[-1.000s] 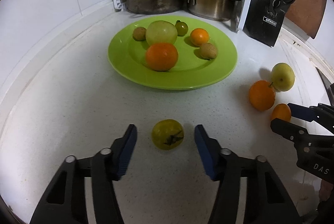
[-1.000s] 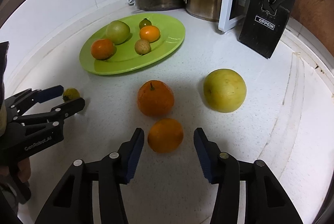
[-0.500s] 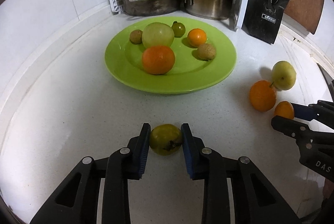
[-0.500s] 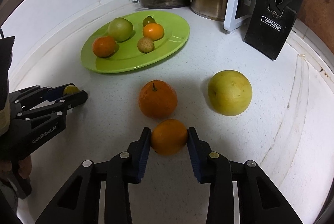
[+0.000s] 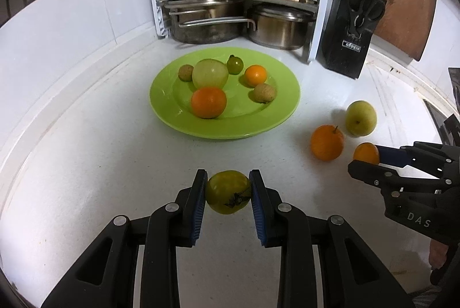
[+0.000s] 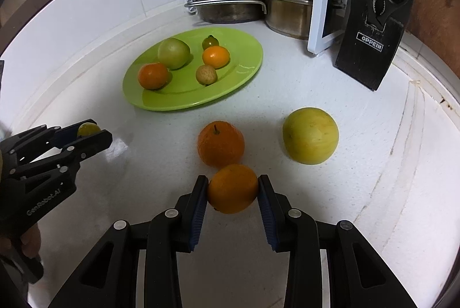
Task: Organize fruits
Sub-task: 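Carry the green tomato and the orange over the green plate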
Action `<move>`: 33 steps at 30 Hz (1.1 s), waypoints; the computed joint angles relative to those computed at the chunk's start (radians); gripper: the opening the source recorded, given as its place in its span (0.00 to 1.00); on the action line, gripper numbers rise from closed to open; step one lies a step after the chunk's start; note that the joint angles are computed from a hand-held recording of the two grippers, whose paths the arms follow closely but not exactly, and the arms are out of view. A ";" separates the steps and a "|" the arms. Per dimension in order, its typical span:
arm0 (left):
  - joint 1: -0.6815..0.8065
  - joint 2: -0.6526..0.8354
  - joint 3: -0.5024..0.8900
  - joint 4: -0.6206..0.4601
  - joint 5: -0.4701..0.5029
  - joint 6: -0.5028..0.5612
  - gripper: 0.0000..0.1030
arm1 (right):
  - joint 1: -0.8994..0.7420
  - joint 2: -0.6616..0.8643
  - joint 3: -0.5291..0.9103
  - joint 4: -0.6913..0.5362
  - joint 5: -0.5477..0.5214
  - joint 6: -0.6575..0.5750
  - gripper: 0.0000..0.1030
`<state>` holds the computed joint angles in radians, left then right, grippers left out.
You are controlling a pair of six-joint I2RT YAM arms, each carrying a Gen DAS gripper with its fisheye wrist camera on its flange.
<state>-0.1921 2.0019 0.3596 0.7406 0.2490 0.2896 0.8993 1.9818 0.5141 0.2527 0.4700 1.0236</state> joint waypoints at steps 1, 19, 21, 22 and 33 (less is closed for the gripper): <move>-0.001 -0.009 -0.010 0.004 0.001 -0.003 0.29 | 0.007 -0.010 -0.003 -0.004 0.006 0.003 0.35; -0.033 -0.297 -0.171 -0.007 0.003 -0.065 0.29 | 0.078 -0.287 -0.065 -0.108 0.104 -0.070 0.35; -0.036 -0.328 -0.170 -0.024 -0.005 -0.073 0.29 | 0.077 -0.312 -0.068 -0.109 0.106 -0.092 0.35; -0.036 -0.343 -0.169 -0.035 -0.004 -0.077 0.29 | 0.073 -0.324 -0.067 -0.108 0.106 -0.109 0.35; -0.044 -0.415 -0.087 -0.142 -0.035 -0.096 0.29 | -0.034 -0.339 -0.019 -0.036 0.041 -0.325 0.35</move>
<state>-0.2363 1.5866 0.2722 0.5984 0.2142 0.1936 0.8653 1.6427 0.4951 0.2166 0.5111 0.6985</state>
